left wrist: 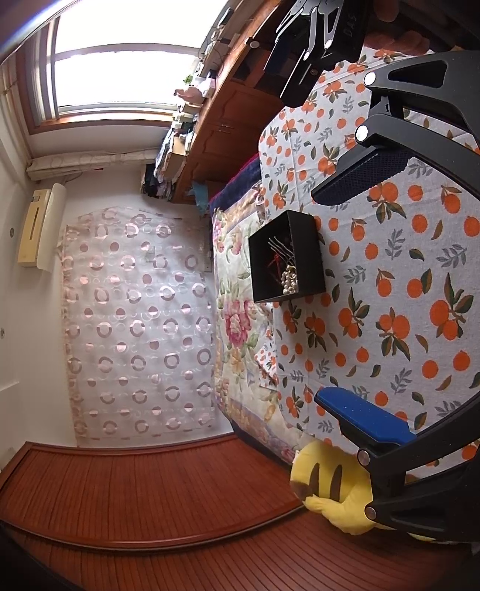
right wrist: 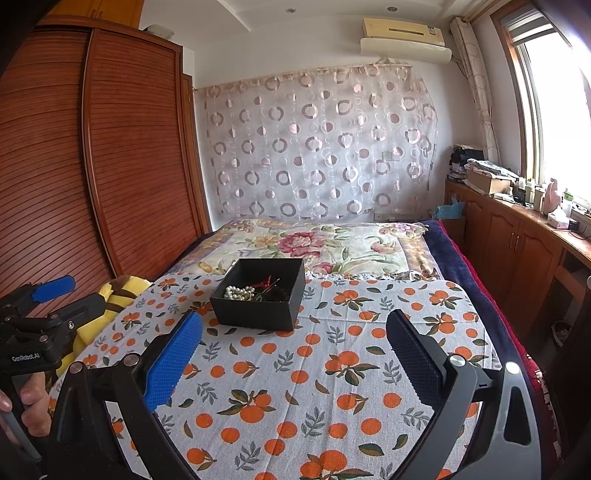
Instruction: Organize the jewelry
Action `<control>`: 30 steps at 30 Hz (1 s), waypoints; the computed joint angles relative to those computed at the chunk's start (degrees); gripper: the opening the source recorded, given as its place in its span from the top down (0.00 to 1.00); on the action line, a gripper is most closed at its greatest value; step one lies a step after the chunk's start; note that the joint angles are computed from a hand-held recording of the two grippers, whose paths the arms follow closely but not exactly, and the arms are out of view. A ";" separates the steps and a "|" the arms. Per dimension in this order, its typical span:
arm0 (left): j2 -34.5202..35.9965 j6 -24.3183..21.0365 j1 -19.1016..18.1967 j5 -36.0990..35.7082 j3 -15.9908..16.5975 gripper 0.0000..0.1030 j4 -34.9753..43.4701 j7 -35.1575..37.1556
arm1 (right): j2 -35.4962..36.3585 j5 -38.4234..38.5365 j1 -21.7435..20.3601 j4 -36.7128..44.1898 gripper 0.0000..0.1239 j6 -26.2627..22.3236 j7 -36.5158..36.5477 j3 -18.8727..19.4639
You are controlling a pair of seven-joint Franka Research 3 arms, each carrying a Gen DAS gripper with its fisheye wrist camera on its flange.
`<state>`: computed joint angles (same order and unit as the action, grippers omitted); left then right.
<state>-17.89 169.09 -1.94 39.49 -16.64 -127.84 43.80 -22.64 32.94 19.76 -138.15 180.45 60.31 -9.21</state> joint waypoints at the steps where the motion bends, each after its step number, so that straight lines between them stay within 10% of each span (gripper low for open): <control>1: -0.02 -0.19 0.02 0.08 -0.20 0.08 0.15 -0.20 | -0.07 -0.09 -0.11 -0.06 0.19 -0.01 0.06 0.11; 30: -0.10 -0.02 0.29 0.93 -0.52 0.08 0.02 -1.30 | -0.17 -0.29 0.40 -0.22 0.19 0.22 0.23 -0.36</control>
<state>-17.99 169.07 -1.66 40.41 -17.16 -127.83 42.50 -22.81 32.66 20.16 -138.37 180.66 60.53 -9.58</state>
